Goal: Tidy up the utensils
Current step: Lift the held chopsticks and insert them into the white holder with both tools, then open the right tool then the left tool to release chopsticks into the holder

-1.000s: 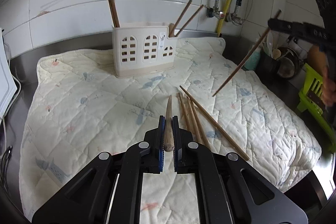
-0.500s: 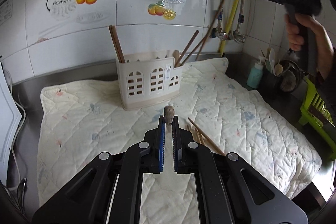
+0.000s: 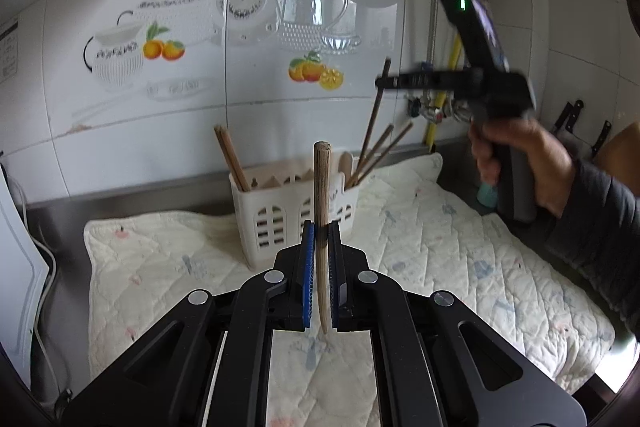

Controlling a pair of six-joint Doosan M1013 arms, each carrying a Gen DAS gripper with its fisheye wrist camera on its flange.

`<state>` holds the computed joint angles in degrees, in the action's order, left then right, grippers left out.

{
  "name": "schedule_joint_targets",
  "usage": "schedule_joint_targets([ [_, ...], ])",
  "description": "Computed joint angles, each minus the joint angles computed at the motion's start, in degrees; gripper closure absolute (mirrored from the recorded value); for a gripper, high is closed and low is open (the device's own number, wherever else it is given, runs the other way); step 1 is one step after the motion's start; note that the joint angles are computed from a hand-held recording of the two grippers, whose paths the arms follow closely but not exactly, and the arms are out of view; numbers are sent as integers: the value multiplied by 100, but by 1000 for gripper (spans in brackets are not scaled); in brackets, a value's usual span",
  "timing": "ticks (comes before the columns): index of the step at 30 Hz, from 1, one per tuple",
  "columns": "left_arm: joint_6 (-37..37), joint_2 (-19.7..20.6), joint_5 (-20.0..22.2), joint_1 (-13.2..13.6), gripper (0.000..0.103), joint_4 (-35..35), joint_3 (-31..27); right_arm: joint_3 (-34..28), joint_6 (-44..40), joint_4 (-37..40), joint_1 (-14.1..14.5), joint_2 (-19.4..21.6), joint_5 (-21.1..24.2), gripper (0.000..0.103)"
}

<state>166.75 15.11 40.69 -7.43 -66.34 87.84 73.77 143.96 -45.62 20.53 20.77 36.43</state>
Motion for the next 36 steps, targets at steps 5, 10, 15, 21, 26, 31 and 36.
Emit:
schedule_joint_targets([
  [5,109,48,-125,-52,98,-313,-239,49,-78,56,-16,28,0,93],
  [10,437,89,-496,-157,98,-785,-491,312,344,-484,40,-152,-72,69],
  [15,755,198,-1037,-291,98,-1280,-749,740,949,-1320,186,-450,-74,62],
  [21,617,452,-1428,-405,98,-1327,-1103,1386,1543,-2043,399,-822,-112,57],
  [26,-136,685,-1536,-456,98,-696,-1325,1807,1902,-2074,478,-1011,-313,57],
  [31,-809,836,-1520,-480,98,-5,-1443,2074,2165,-1995,554,-1085,-510,57],
  [36,-1082,921,-1500,-491,98,311,-1483,2234,2286,-1914,674,-1070,-481,57],
])
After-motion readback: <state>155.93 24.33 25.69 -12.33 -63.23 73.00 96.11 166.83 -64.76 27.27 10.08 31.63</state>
